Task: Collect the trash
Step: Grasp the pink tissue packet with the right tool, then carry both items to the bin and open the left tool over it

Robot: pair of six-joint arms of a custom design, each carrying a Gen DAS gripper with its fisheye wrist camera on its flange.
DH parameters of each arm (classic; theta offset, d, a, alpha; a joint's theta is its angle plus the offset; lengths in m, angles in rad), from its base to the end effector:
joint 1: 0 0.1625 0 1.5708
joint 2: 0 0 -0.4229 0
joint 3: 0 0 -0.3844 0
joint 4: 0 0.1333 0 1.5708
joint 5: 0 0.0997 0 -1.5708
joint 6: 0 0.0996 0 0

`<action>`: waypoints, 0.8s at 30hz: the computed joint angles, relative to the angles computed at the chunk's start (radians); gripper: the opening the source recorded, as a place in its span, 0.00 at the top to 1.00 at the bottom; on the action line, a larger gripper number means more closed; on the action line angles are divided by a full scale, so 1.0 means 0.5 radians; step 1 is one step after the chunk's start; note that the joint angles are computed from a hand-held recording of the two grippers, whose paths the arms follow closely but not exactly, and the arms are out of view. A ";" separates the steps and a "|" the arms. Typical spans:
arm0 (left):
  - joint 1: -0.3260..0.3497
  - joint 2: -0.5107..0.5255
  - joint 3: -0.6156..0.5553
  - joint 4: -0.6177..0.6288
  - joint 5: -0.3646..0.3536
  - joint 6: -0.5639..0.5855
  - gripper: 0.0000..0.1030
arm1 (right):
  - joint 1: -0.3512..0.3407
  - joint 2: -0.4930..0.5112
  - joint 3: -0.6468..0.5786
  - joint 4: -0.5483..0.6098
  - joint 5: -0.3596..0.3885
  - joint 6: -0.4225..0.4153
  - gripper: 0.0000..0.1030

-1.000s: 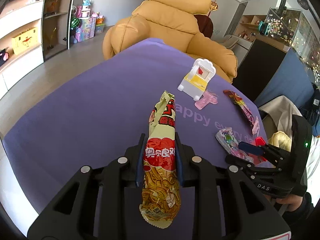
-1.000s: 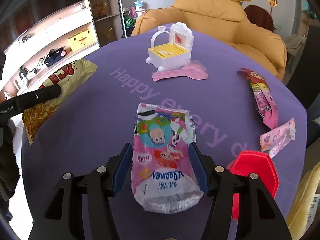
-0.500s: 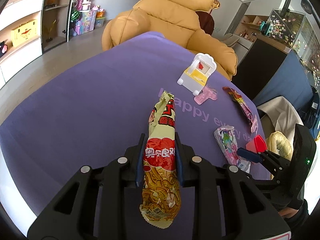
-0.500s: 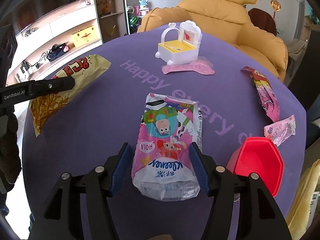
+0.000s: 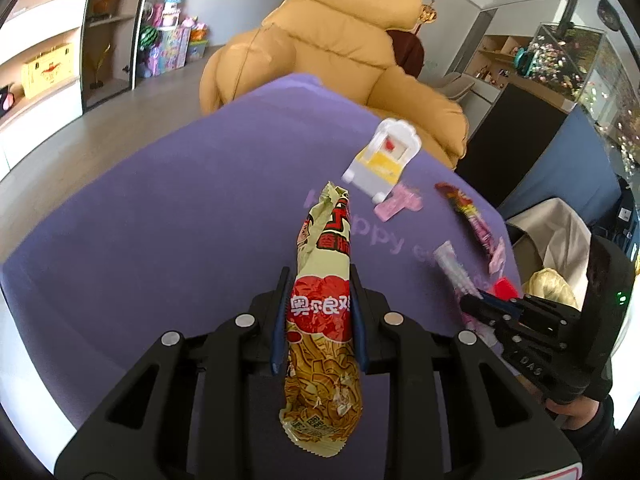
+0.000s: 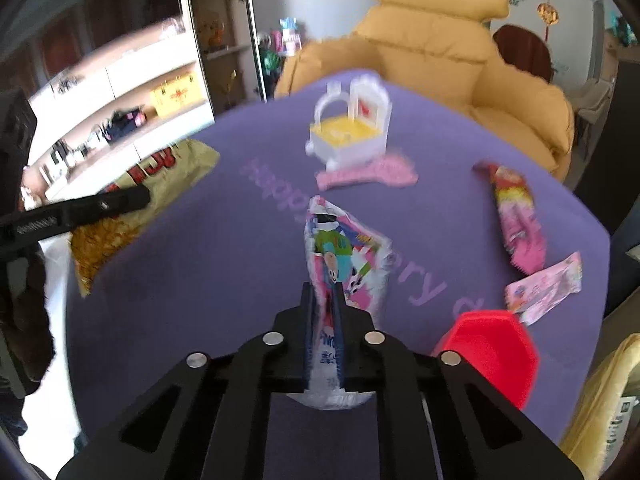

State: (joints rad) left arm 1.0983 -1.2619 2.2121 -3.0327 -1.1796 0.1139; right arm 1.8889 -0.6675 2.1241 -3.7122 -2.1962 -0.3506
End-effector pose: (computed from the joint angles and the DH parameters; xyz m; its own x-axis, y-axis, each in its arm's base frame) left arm -0.0678 -0.5090 0.2212 -0.8572 0.3411 -0.3860 0.4975 0.7424 -0.4487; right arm 0.2289 -0.4555 0.0429 -0.7488 -0.1605 0.6431 -0.5318 0.7246 -0.4383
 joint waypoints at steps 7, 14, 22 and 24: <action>-0.190 -0.064 0.047 -0.051 0.033 0.030 0.77 | 0.107 -0.153 0.115 -0.201 0.006 -0.064 0.91; -0.403 -0.003 0.047 -0.093 0.023 0.030 0.77 | 0.156 -0.321 0.298 -0.427 -0.064 -0.111 0.91; -0.622 0.196 0.044 -0.142 -0.040 0.008 0.77 | 0.113 -0.571 0.573 -0.685 -0.167 -0.146 0.91; -0.681 0.269 0.035 -0.136 -0.068 -0.004 0.77 | 0.096 -0.619 0.633 -0.741 -0.192 -0.155 0.91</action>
State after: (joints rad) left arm 0.7578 -1.1276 2.2295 -3.1009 -1.2137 0.1120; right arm 1.9368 -0.9771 2.4407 -4.0825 -2.2922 -0.4280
